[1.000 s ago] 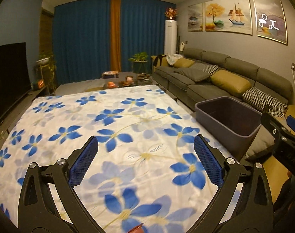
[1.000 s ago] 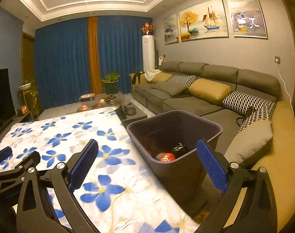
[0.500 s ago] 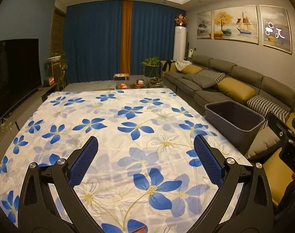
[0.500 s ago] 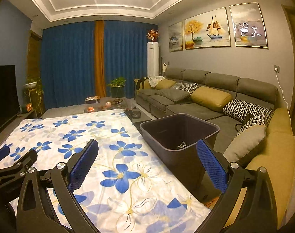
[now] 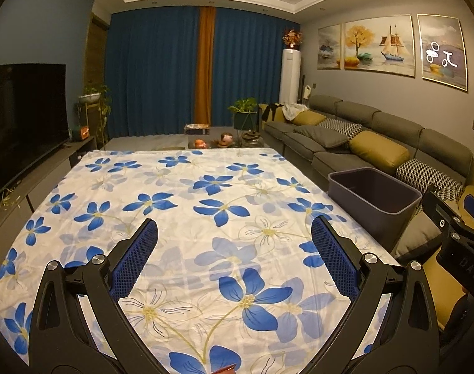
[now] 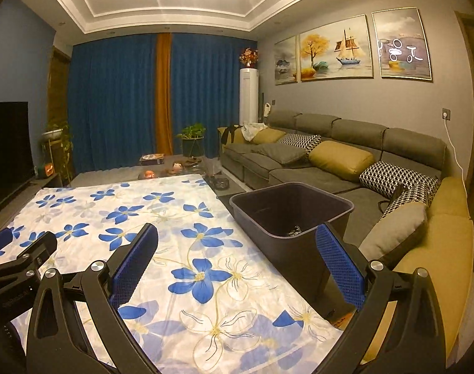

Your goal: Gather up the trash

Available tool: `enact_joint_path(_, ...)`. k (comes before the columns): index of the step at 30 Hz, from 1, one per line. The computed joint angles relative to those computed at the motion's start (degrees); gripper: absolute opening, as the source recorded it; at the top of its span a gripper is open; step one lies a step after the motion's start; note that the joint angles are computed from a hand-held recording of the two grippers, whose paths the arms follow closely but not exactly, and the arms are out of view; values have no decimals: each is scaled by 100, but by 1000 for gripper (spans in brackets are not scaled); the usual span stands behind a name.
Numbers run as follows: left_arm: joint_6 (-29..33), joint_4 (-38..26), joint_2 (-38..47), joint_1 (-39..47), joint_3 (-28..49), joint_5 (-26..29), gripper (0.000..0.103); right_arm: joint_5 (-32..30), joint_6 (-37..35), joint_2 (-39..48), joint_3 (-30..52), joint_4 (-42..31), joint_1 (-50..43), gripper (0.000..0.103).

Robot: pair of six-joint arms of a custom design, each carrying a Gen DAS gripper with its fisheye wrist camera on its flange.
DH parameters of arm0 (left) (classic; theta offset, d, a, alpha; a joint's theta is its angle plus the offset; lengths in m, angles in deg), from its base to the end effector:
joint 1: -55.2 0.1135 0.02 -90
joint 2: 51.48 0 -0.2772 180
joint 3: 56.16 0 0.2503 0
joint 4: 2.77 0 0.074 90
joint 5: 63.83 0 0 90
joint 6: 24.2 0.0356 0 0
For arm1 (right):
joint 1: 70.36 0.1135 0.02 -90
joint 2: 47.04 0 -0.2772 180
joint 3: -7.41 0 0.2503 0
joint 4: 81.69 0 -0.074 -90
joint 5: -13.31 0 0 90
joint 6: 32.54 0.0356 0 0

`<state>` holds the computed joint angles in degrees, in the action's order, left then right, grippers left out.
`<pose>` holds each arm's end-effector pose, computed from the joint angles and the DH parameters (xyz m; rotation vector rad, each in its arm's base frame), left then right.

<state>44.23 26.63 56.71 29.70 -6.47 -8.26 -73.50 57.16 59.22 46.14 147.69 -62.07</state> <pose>0.3044 -0.1229 0.1132 -0.2885 1.9637 0.0963 0.2946 0.0409 0.1142 -0.1034 1.8845 0.0428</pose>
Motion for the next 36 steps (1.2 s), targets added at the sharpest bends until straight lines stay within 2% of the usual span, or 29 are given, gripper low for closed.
enact_joint_path(36, -1, 32, -131, -47, -73, -49, 97, 4, 19, -94, -66, -8, -35, 98)
